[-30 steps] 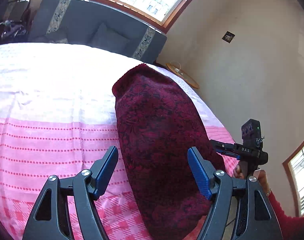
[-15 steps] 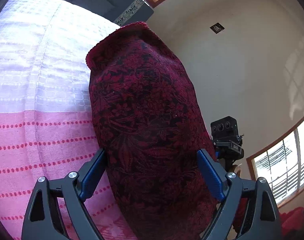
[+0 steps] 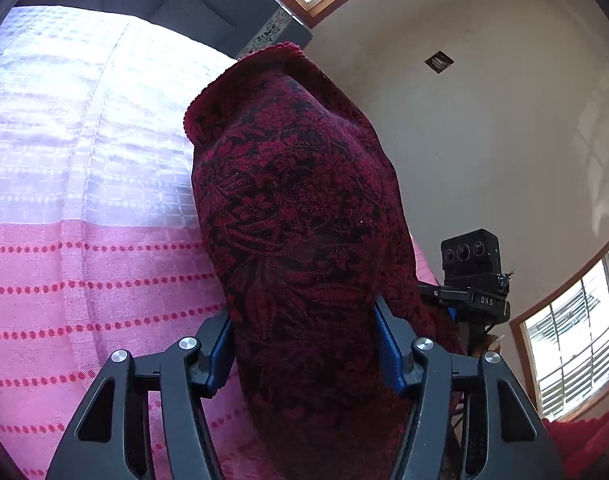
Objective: Fold small clothes
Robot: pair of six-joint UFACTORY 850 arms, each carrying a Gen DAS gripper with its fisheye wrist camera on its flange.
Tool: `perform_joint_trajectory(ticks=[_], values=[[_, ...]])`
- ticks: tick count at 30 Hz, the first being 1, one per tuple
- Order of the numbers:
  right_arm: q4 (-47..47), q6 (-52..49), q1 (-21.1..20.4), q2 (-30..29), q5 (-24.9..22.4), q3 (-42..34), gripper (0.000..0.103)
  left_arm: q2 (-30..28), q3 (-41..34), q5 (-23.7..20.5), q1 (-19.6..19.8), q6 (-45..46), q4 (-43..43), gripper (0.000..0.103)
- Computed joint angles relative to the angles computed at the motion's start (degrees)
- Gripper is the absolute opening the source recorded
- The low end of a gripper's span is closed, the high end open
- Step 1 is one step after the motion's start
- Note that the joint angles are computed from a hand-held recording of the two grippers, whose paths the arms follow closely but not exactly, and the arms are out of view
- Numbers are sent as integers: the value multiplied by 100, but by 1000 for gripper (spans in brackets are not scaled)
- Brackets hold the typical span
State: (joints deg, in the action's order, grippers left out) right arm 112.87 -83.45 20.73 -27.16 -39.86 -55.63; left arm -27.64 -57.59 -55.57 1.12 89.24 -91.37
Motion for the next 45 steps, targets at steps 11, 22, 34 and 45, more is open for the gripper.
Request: perform_joint_trajectory(ticks=[11,22,34,45], values=[[7,-201,363,-603,556,-1744,33,0,-999,382,541,-114,-109,56],[-541,909,579,-2727,962,-4849,32,-1534,-3201,1318,832,-282,178,57],[-3520,3711,714,-4167,1564,-7189,32,-2472,-4109,2190,768,101,-37,57],[-2459,2248,1256,-2864,3515,-5507,45,-1108,-2084,3241,216,5706,-5481,70]])
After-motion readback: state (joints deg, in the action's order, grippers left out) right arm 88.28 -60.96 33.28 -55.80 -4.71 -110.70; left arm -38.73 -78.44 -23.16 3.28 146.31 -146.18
